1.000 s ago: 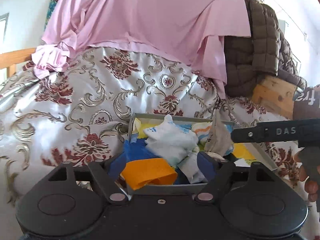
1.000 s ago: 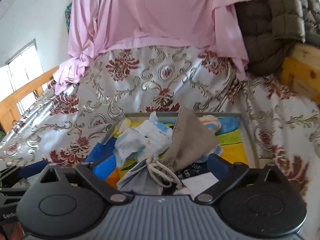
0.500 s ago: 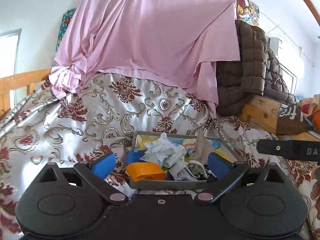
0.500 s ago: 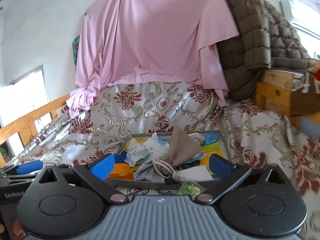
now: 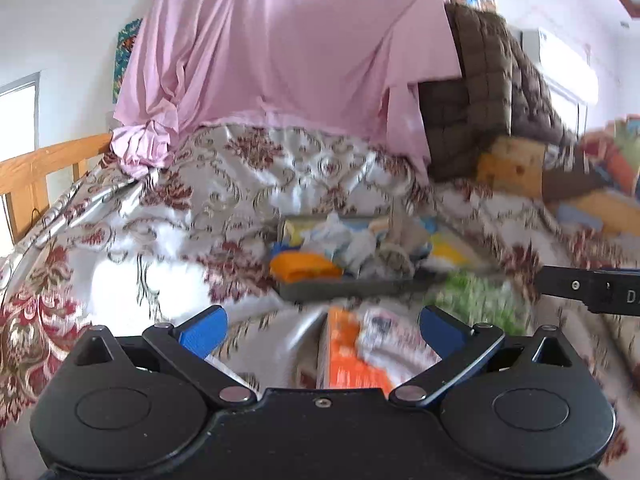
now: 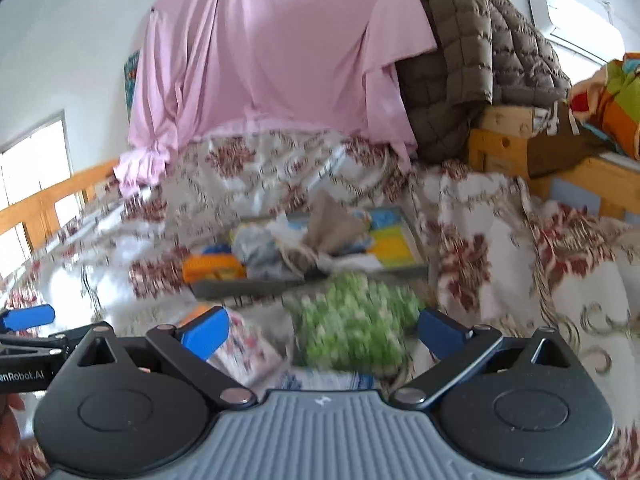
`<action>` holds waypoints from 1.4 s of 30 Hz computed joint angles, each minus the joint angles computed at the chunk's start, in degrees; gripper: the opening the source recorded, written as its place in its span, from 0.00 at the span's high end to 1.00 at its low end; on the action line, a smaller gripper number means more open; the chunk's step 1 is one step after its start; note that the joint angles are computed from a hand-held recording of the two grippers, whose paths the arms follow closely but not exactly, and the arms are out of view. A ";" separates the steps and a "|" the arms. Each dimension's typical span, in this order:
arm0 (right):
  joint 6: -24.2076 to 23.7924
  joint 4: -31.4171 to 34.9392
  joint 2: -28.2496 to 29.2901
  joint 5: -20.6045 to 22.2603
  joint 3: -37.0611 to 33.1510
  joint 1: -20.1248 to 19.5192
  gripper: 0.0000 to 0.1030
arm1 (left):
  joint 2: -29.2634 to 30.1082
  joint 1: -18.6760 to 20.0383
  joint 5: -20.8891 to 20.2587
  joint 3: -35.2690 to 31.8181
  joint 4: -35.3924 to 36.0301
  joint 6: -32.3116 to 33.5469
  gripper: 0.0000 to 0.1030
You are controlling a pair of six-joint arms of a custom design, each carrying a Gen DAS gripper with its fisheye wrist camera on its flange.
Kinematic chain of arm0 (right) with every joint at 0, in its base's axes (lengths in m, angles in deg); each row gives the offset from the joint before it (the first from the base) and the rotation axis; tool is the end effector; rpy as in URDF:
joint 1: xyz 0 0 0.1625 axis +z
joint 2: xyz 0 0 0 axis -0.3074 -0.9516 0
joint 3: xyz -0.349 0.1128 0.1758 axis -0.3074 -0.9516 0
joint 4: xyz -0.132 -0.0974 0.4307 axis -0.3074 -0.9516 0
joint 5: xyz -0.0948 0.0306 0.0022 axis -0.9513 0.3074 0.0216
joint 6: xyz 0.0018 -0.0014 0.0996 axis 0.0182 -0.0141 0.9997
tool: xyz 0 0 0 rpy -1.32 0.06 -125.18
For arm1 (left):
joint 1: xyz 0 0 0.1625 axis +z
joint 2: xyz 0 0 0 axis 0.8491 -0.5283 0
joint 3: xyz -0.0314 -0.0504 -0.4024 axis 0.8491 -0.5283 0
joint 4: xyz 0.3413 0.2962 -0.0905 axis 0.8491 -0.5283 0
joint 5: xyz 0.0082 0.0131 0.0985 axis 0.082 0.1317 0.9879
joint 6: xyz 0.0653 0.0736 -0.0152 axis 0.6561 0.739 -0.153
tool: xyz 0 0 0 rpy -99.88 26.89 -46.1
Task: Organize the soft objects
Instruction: 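Move both open tools back toward the remaining items beside the painting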
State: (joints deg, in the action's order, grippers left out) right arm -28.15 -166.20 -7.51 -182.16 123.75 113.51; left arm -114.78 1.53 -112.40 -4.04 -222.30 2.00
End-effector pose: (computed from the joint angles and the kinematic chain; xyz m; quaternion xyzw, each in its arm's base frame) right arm 0.2087 -0.8081 0.1238 0.3794 -0.8180 0.3991 0.1663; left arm -0.1644 -0.7116 0.1395 0.0718 0.7353 -0.5612 0.3731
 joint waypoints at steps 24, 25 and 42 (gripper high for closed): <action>-0.17 9.69 2.46 -11.40 -4.01 0.53 0.00 | -1.71 1.38 4.13 3.06 16.16 -10.39 0.01; -0.33 9.67 2.51 -11.62 -4.01 0.56 0.00 | -1.92 1.45 4.00 3.12 17.06 -11.38 0.01; -3.64 10.12 3.51 -13.52 -4.62 0.90 0.00 | -3.88 2.47 0.65 2.11 26.21 -8.33 0.01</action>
